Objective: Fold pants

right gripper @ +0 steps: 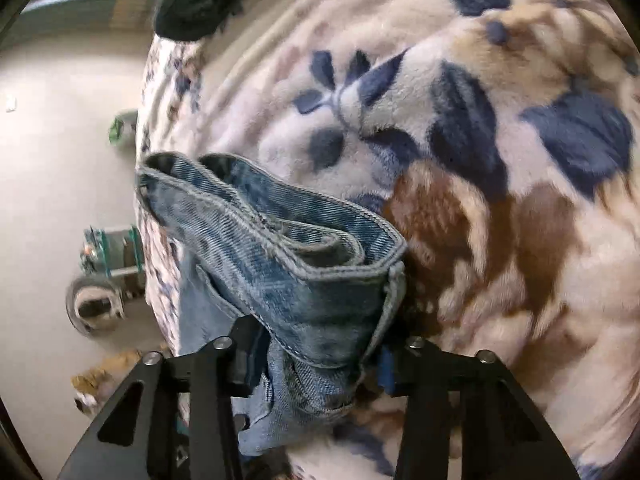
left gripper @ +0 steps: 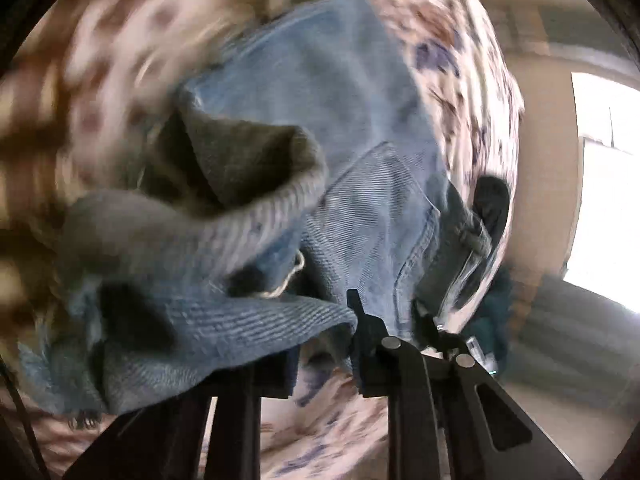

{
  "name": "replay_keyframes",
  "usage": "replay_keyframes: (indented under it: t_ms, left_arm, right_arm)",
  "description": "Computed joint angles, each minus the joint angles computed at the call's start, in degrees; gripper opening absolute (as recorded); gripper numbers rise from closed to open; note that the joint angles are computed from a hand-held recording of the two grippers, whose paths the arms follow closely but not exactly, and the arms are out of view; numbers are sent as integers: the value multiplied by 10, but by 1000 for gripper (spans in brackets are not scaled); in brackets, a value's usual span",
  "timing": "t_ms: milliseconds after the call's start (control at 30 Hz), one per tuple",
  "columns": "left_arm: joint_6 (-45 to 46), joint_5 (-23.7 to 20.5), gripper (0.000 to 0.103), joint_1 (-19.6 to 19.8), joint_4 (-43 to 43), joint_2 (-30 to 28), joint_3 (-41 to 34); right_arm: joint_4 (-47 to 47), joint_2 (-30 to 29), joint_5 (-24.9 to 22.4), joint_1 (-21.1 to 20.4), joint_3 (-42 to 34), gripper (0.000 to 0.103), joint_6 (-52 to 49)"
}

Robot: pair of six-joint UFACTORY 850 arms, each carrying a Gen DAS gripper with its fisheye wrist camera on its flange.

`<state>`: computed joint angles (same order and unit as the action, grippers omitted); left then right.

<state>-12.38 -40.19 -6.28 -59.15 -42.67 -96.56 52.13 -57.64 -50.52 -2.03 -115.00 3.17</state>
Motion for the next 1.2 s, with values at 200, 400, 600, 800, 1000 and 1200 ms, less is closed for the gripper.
replay_keyframes:
  t_ms: [200, 400, 600, 800, 1000, 1200]
  left_arm:
    - [61, -71, 16, 46, 73, 9, -47]
    - [114, -77, 18, 92, -9, 47, 64]
    - [162, -83, 63, 97, -138, 79, 149]
    - [189, -98, 64, 84, -174, 55, 136]
    - [99, -39, 42, 67, -70, 5, 30]
    - [48, -93, 22, 52, 55, -54, -118]
  right_arm:
    - [88, 138, 57, 7, 188, 33, -34]
    - [97, 222, 88, 33, 327, 40, -18]
    - [237, 226, 96, 23, 394, 66, -96]
    - [233, 206, 86, 29, 371, 78, -125]
    - [238, 190, 121, 34, 347, 63, -108]
    - [139, 212, 157, 46, 329, 34, 28]
